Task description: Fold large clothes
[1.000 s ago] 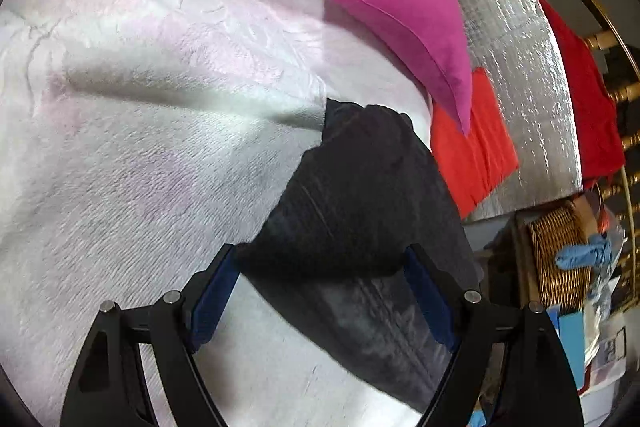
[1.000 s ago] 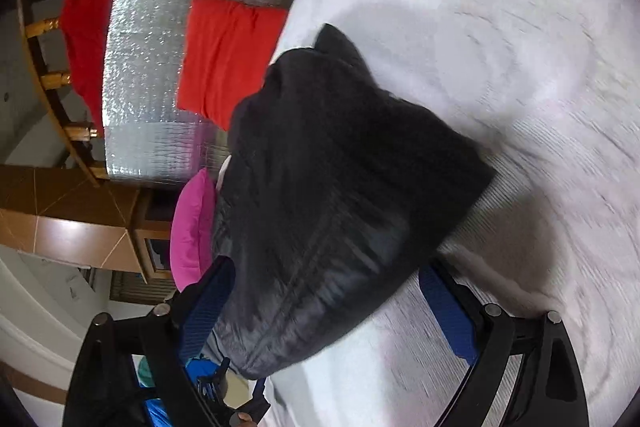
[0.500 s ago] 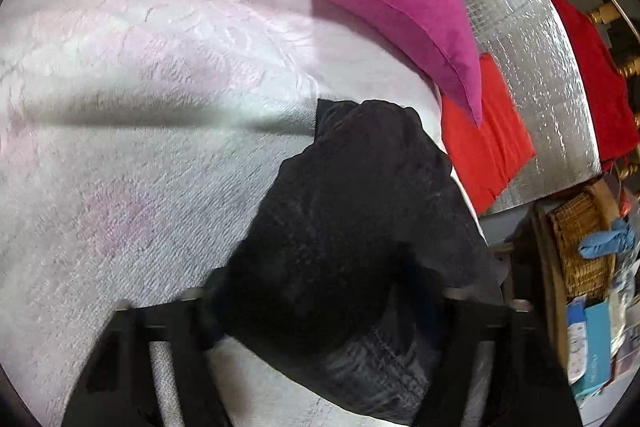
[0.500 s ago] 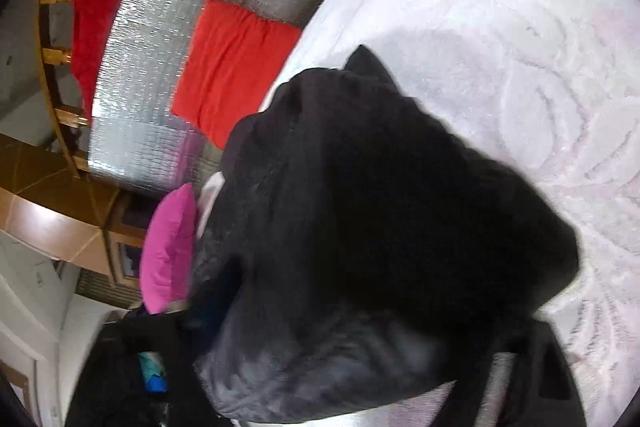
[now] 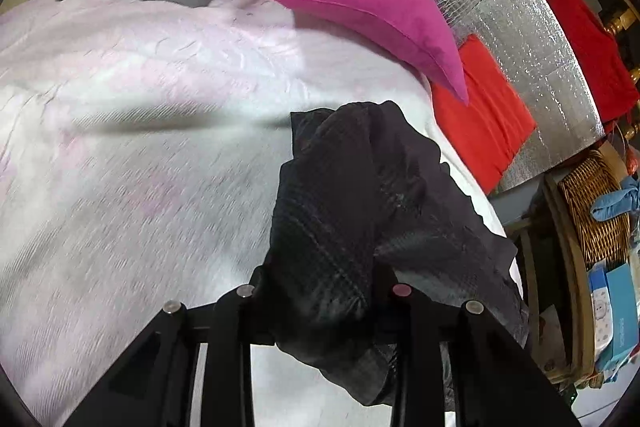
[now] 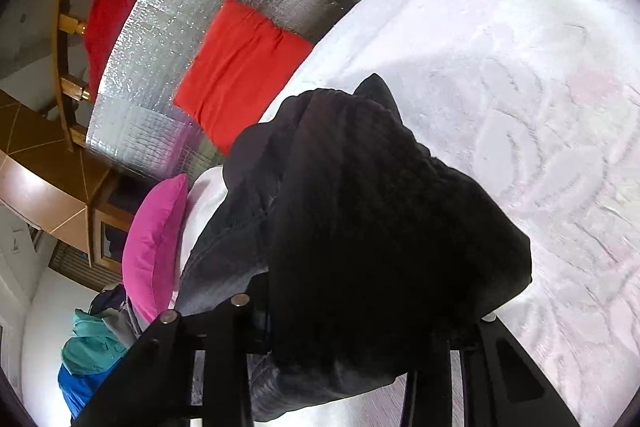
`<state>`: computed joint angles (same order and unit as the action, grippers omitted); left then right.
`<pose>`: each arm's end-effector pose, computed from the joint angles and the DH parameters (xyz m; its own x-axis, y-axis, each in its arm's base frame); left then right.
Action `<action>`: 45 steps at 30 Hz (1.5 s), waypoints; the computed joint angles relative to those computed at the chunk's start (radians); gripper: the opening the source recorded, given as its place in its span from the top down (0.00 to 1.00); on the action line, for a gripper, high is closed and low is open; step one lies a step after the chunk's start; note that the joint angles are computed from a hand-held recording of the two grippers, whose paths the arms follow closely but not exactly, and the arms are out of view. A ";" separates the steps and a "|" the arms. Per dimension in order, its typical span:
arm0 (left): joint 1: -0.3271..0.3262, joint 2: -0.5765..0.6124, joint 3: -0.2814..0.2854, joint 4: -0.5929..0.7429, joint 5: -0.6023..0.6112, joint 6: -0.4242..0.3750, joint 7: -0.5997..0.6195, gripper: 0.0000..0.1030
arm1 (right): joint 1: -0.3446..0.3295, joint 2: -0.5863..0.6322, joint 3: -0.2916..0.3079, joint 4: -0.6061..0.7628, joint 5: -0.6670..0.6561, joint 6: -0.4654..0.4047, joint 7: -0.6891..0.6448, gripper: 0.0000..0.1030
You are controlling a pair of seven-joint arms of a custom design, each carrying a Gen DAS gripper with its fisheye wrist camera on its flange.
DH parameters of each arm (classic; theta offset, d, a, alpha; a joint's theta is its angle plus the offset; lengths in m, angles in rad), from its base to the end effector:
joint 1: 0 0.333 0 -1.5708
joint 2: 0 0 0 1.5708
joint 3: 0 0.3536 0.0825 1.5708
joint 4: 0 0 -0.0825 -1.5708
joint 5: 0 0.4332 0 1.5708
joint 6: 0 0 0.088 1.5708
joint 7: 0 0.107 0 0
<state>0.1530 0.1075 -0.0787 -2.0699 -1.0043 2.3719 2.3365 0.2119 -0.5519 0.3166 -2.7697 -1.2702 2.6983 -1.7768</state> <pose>0.6318 0.0385 0.4131 -0.1415 -0.8150 0.5620 -0.8962 -0.1357 -0.4225 0.3299 0.2216 0.3940 -0.6018 -0.3231 -0.7304 -0.0718 0.9327 -0.3534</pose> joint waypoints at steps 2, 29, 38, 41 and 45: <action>0.005 -0.029 0.008 -0.030 0.017 -0.013 -0.010 0.70 | 0.026 -0.020 0.001 -0.011 0.047 -0.015 -0.030 0.62; 0.002 -0.322 0.117 -0.343 0.072 0.071 0.268 0.69 | 0.205 -0.216 0.185 -0.123 0.486 -0.112 -0.149 0.62; -0.036 -0.354 0.121 -0.381 0.057 0.162 0.338 0.69 | 0.206 -0.224 0.195 -0.140 0.509 -0.098 -0.143 0.62; -0.051 -0.359 0.121 -0.391 0.051 0.193 0.355 0.69 | 0.204 -0.227 0.192 -0.144 0.509 -0.086 -0.148 0.60; -0.065 -0.359 0.122 -0.395 0.046 0.217 0.371 0.69 | 0.192 -0.236 0.197 -0.157 0.506 -0.054 -0.143 0.58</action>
